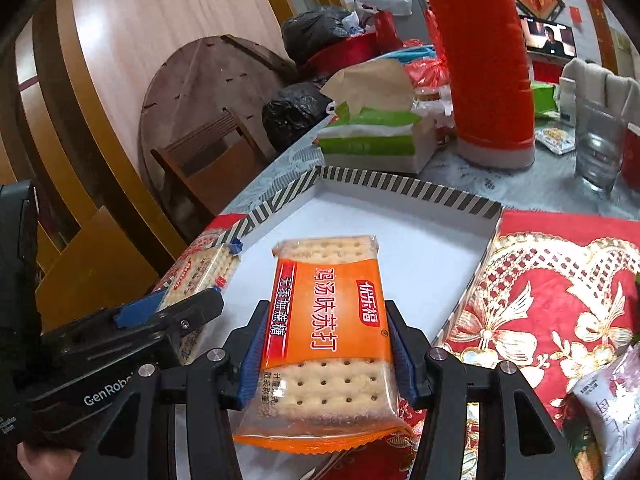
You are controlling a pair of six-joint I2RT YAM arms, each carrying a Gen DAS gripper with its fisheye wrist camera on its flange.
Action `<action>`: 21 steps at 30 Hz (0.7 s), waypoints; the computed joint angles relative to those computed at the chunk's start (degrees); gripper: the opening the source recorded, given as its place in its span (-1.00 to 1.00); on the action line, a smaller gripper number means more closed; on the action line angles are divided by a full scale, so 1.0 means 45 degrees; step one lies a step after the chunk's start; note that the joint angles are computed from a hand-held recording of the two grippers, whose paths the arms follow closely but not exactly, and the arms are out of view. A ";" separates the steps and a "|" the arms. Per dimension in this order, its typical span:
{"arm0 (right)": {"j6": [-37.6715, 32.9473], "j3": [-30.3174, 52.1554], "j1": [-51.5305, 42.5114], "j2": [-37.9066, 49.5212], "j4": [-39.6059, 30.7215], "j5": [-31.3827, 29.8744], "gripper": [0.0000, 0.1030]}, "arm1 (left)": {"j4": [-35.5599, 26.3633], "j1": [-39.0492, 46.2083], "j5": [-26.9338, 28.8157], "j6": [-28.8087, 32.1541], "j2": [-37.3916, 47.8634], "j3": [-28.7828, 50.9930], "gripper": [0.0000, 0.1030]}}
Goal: Organize snacks
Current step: 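Carry both cracker packs over the white tray with both grippers, then open both grippers to drop the cracker packs into the tray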
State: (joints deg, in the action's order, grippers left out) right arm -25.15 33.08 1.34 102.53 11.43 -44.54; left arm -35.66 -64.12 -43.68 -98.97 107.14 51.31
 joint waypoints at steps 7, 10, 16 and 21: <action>0.0018 -0.0011 -0.0154 0.0072 0.0002 -0.0267 -0.08 | -0.0069 0.0064 0.0059 0.0015 0.0096 0.0078 0.05; 0.0216 -0.0035 -0.0378 0.0056 0.0120 -0.0466 -0.08 | -0.0496 0.0173 0.0198 -0.0172 0.0290 0.0320 0.09; 0.0006 0.0223 -0.1095 -0.0062 -0.0766 -0.0774 -0.05 | -0.0195 0.0093 0.0029 -0.0724 -0.0024 -0.0122 0.39; -0.1405 -0.0412 -0.1065 -0.0864 -0.1505 -0.0513 -0.02 | 0.0115 -0.0140 -0.0437 -0.1308 -0.0581 -0.0613 0.39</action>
State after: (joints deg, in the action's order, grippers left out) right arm -31.47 31.23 -3.46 98.65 4.65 -46.85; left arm -35.15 -64.75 -45.65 -104.85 104.53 48.56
